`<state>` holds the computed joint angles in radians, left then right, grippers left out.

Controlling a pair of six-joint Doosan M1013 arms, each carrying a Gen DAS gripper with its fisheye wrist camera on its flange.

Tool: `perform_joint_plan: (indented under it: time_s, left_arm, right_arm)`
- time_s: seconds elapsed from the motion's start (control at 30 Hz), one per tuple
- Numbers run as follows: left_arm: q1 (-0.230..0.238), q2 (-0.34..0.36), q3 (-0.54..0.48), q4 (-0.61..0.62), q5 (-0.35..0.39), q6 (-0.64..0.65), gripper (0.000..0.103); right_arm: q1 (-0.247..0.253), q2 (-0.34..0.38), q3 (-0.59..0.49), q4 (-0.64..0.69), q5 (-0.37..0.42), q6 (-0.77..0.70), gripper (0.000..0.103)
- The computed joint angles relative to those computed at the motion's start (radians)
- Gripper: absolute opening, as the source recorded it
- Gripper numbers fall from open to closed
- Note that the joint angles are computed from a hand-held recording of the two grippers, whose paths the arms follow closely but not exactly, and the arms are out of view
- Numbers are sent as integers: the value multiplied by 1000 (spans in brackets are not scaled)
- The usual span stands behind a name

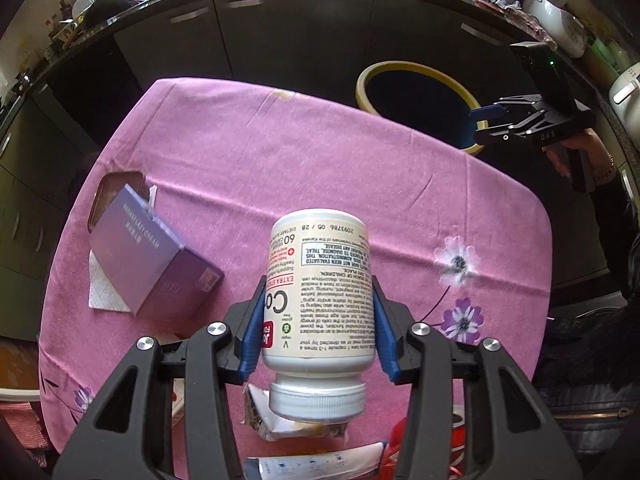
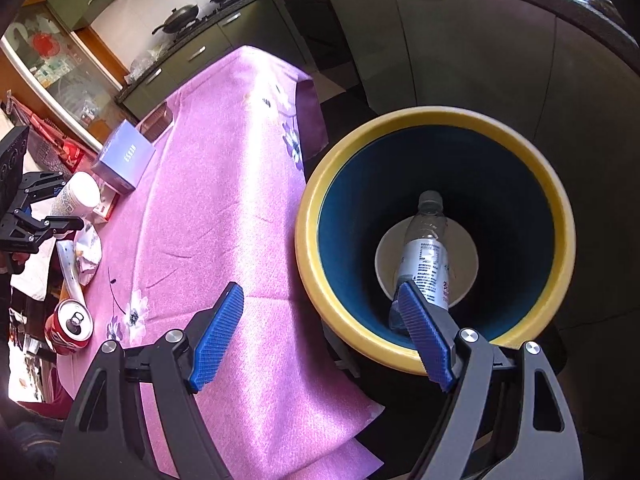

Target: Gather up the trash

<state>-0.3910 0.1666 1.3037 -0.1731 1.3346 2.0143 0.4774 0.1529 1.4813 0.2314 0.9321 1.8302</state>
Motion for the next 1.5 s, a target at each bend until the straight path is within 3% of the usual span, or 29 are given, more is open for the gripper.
perform_joint_plan:
  time_s: [0.2, 0.5, 0.57, 0.63, 0.77, 0.9, 1.1, 1.3, 1.5]
  left_arm:
    - [-79, 76, -127, -59, 26, -7, 45]
    - [-223, 302, -372, -47, 87, -51, 45]
    - [-245, 353, -421, -23, 100, -92, 50]
    - [-258, 383, -449, 1, 89, -139, 63]
    - [-266, 405, -482, 12, 84, -187, 65]
    - [-240, 336, -425, -41, 21, -188, 67]
    - [-161, 152, -239, -137, -175, -215, 74]
    - [-103, -66, 6, 13, -402, -339, 79]
    - [-21, -249, 227, 223, -613, -649, 89]
  right_arm:
    - [-21, -73, 59, -48, -59, 65, 79]
    - [-64, -213, 184, -118, -105, 200, 79]
    - [-74, -235, 204, -123, -108, 217, 79]
    - [-84, -253, 224, -123, -116, 231, 79]
    - [-102, -271, 249, -100, -129, 226, 79]
    - [-115, -268, 260, -48, -143, 182, 79]
    - [-101, -218, 229, 36, -141, 83, 79]
    - [-51, -150, 139, 44, -105, 2, 79]
    - [19, -54, 18, 44, -61, -71, 79]
